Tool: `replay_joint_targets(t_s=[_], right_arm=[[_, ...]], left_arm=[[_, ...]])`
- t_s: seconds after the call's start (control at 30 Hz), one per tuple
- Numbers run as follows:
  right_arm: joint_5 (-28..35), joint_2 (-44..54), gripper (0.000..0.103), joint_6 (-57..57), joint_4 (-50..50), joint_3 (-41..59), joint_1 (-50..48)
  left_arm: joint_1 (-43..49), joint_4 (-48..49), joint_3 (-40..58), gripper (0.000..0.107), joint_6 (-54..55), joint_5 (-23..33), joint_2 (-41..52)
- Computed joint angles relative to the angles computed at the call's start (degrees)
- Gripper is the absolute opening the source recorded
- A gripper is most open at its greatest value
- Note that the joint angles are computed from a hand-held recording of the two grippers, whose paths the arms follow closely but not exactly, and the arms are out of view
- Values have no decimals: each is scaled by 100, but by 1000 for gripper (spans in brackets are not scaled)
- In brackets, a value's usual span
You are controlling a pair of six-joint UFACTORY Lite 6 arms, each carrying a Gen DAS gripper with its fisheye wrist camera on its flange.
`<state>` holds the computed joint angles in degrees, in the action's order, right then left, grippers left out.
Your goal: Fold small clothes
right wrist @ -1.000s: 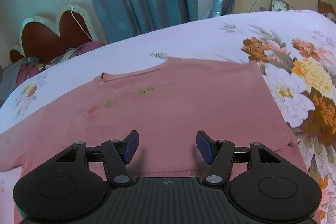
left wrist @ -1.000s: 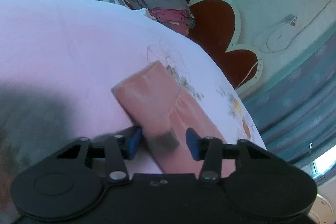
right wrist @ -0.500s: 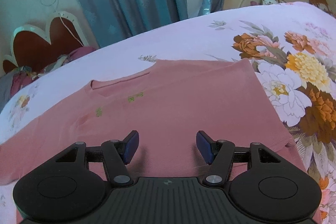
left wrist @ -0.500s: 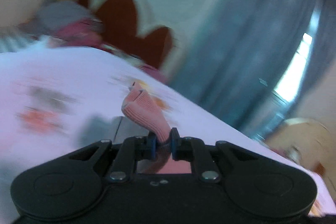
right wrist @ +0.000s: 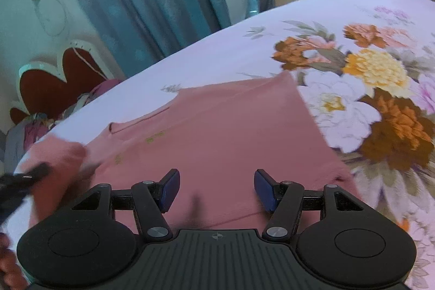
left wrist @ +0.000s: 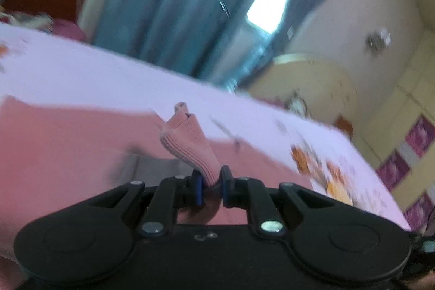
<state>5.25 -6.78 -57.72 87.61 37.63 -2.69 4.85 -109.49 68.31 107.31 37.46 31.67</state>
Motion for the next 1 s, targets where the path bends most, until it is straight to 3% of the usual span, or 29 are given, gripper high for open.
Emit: replay_joint_targets(t_s=[0.03, 0.07, 0.1, 0.13, 0.17, 0.23, 0.3, 0.37, 0.43, 0.47, 0.6, 0.73, 0.87, 0.97, 1.0], right_arm=[[162, -38, 60, -53, 14, -51, -160], [362, -81, 60, -264, 191, -112, -339], [690, -118, 60, -374, 256, -176, -591], [975, -130, 60, -453, 277, -212, -799], [1243, -136, 61, -559, 325, -242, -982], [1573, -129, 61, -665, 315, -263, -1208], [1669, -163, 91, -1144, 726, -332, -1235], [2059, -17, 91, -1575, 1106, -315, -1277], [2371, 253, 84, -1815, 1355, -210, -1149], [2433, 455, 74, -1822, 1409, -85, -991], [2690, 1288, 58, -1906, 1866, 385, -382], [2440, 2088, 57, -1664, 2104, 986, 196], [2374, 2492, 57, -1542, 2472, 1319, 429], [2051, 2794, 57, -1633, 2676, 1762, 731], [1956, 2927, 47, -1570, 2613, 1975, 804]], left_arm=[[-250, 50, 154, 15, -29, -168, 194], [-453, 221, 382, 37, -135, -368, 422], [-689, 336, 611, 48, -175, -573, 700], [-816, 307, 599, 66, -73, -600, 794], [-884, 169, 509, 68, 152, -589, 801], [-905, -270, 22, 70, 907, -531, 472], [-721, -618, -553, 72, 1471, -514, -49], [-385, -944, -1156, 72, 1940, -368, -598], [157, -976, -1594, 70, 2151, -320, -1084], [587, -948, -1873, 68, 2296, -295, -1342], [2036, -1024, -2455, 65, 2898, -133, -1773], [2762, -562, -2170, 65, 2528, -385, -1329], [2808, -169, -1487, 56, 2103, -547, -601], [2748, -310, -1112, 56, 2244, -522, -191], [2696, -337, -961, 56, 2213, -556, -87]])
